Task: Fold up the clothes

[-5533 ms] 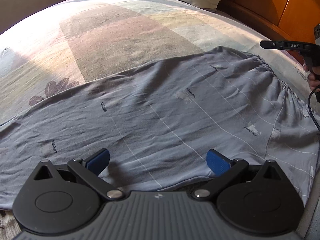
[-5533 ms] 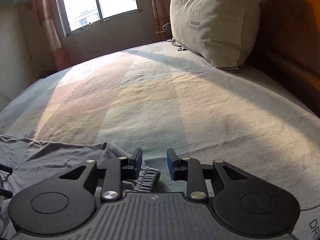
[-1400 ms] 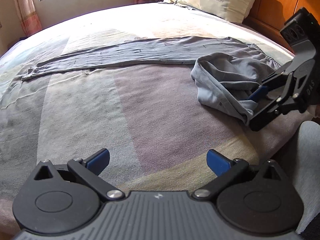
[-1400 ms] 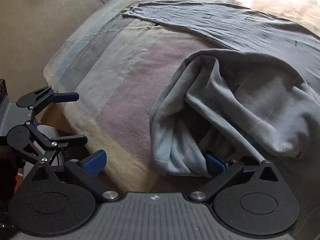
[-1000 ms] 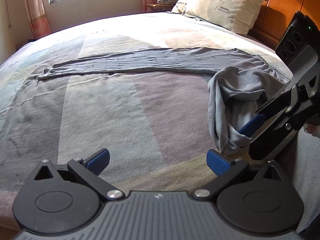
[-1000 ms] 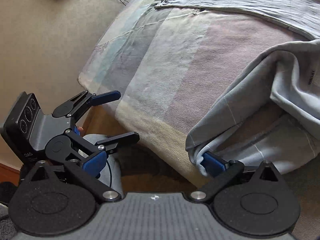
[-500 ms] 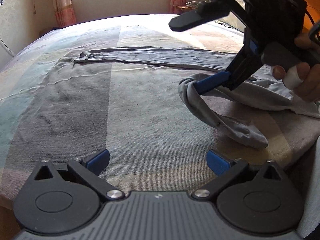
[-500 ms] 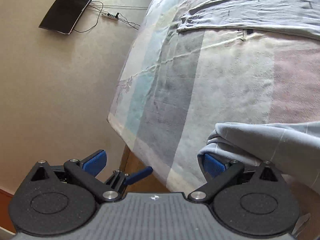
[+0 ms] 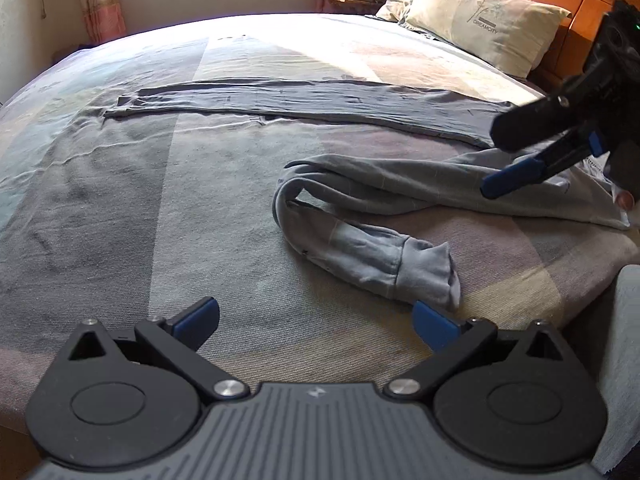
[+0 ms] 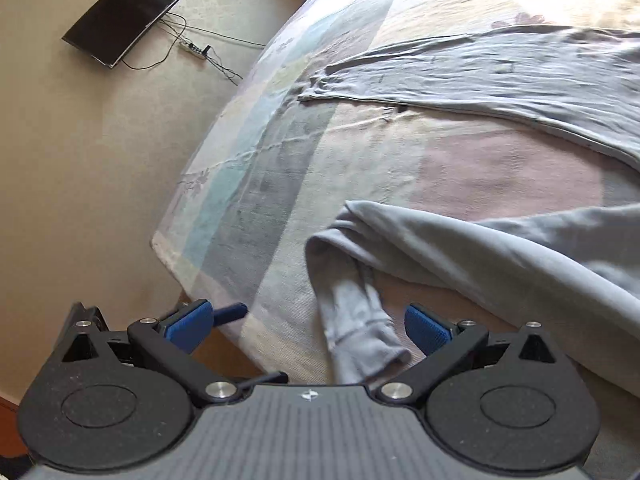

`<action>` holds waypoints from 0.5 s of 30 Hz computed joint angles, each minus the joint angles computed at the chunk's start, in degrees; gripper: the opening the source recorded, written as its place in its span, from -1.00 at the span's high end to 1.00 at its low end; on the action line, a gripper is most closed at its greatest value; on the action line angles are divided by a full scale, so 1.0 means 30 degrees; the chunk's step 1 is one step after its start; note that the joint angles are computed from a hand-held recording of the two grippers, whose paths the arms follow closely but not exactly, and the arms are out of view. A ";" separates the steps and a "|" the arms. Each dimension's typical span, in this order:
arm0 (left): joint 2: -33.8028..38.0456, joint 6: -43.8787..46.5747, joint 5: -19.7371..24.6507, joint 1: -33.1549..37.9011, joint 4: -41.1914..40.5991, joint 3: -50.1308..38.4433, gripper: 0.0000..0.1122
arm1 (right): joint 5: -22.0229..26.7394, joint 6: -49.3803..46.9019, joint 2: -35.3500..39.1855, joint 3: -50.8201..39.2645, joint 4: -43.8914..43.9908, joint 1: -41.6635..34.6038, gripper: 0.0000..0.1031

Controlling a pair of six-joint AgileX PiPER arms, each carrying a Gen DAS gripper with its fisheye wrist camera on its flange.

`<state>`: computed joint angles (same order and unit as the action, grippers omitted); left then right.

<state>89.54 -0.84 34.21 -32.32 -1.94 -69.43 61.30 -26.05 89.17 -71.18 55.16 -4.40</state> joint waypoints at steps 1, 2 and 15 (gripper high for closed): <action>0.0294 -0.0287 0.0137 -0.0347 0.0234 -0.0370 -0.83 | -0.0158 -0.0598 -0.0953 0.1389 -0.0198 -0.0673 -1.00; 0.0607 -0.0734 0.0265 -0.0745 0.0638 -0.0770 -0.83 | -0.0505 -0.1007 -0.1870 0.2774 -0.0291 -0.1266 -1.00; 0.7321 -0.7819 0.5282 -0.5091 0.9503 -0.8859 -0.83 | -0.3210 -1.3923 -0.7263 1.4120 0.7155 -0.6395 -1.00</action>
